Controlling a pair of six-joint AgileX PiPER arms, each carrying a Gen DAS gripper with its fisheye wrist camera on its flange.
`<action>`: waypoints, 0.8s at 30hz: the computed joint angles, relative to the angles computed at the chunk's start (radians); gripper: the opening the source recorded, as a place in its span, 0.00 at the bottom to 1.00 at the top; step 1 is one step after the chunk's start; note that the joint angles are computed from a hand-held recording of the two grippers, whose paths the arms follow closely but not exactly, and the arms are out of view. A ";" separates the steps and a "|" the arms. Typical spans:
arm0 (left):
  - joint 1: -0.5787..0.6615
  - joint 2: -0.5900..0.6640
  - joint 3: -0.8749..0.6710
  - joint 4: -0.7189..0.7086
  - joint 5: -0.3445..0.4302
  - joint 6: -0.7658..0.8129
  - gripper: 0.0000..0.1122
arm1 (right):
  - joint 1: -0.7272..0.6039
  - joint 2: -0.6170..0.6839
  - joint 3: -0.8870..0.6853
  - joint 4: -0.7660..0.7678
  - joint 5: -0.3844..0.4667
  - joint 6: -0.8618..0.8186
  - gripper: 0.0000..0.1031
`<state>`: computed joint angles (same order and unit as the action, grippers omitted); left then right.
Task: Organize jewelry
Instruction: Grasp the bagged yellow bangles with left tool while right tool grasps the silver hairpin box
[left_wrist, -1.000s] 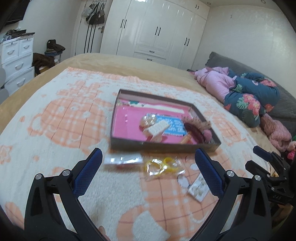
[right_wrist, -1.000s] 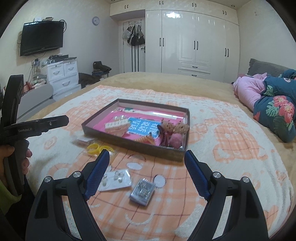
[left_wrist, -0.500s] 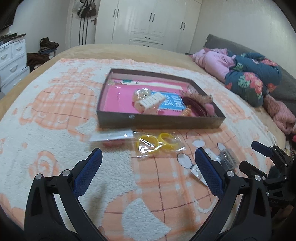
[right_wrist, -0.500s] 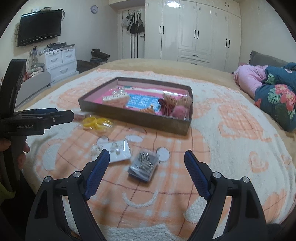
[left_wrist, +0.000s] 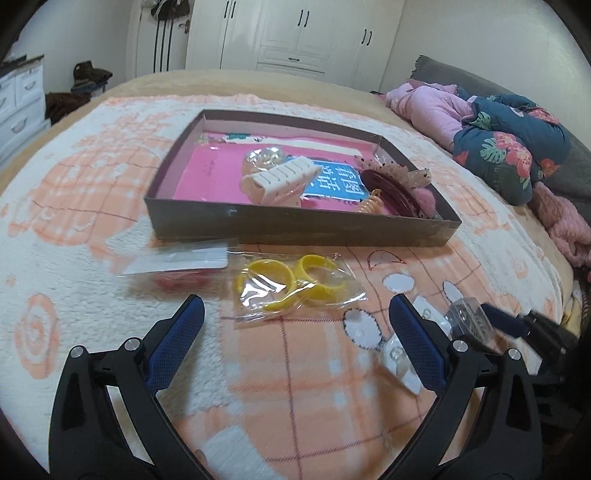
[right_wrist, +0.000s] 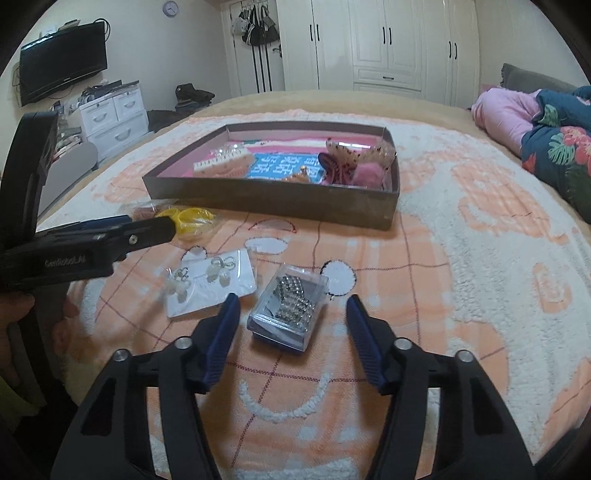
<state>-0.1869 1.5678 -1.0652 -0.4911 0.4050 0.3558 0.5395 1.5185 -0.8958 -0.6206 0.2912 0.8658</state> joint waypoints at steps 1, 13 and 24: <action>-0.004 0.011 -0.008 0.011 -0.002 -0.016 0.82 | -0.006 0.004 -0.001 0.025 -0.005 -0.026 0.43; -0.058 0.100 -0.103 0.245 0.006 -0.277 0.79 | -0.030 -0.008 0.024 -0.045 -0.031 0.031 0.32; -0.070 0.109 -0.108 0.281 0.006 -0.295 0.66 | -0.052 -0.015 0.029 -0.021 -0.045 0.014 0.30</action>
<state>-0.2567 1.6767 -1.1731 -0.2101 0.4108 0.0605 0.4870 1.5038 -0.8673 -0.6415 0.2465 0.8801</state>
